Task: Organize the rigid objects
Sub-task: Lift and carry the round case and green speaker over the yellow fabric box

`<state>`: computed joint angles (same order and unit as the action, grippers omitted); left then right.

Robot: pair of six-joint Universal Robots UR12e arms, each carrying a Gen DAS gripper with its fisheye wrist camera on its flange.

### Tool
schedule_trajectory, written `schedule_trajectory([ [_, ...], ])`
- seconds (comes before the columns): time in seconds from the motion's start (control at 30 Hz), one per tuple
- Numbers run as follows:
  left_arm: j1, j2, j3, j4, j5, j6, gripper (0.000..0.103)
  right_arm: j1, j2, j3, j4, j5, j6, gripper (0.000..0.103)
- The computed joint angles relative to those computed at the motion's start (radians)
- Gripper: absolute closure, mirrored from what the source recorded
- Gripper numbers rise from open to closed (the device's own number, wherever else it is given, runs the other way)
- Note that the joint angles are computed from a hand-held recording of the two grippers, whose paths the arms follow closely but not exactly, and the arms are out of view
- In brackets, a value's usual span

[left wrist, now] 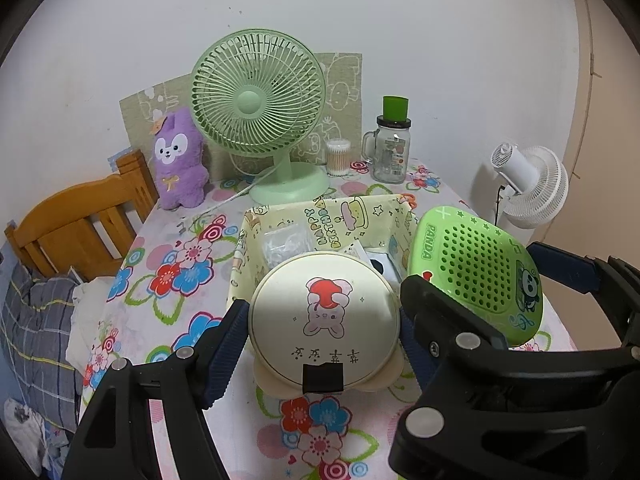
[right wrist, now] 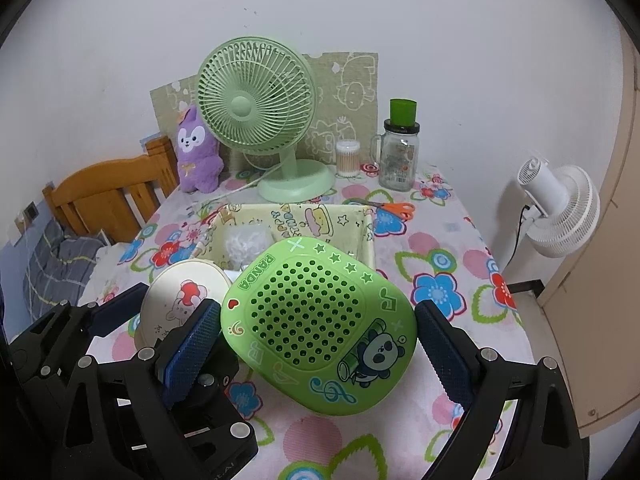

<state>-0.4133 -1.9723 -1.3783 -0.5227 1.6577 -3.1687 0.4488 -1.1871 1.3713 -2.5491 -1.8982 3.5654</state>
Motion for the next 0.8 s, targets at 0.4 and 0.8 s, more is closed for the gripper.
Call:
schedule_trajectory([
  [0.4, 0.010, -0.069, 0.090, -0.044, -0.015, -0.007, 0.027, -0.030, 0.046, -0.053, 0.019, 0.024, -0.002, 0.006],
  [0.8, 0.020, -0.135, 0.171, -0.115, -0.048, -0.015, 0.027, -0.055, 0.086, -0.092, 0.059, 0.048, 0.007, 0.006],
])
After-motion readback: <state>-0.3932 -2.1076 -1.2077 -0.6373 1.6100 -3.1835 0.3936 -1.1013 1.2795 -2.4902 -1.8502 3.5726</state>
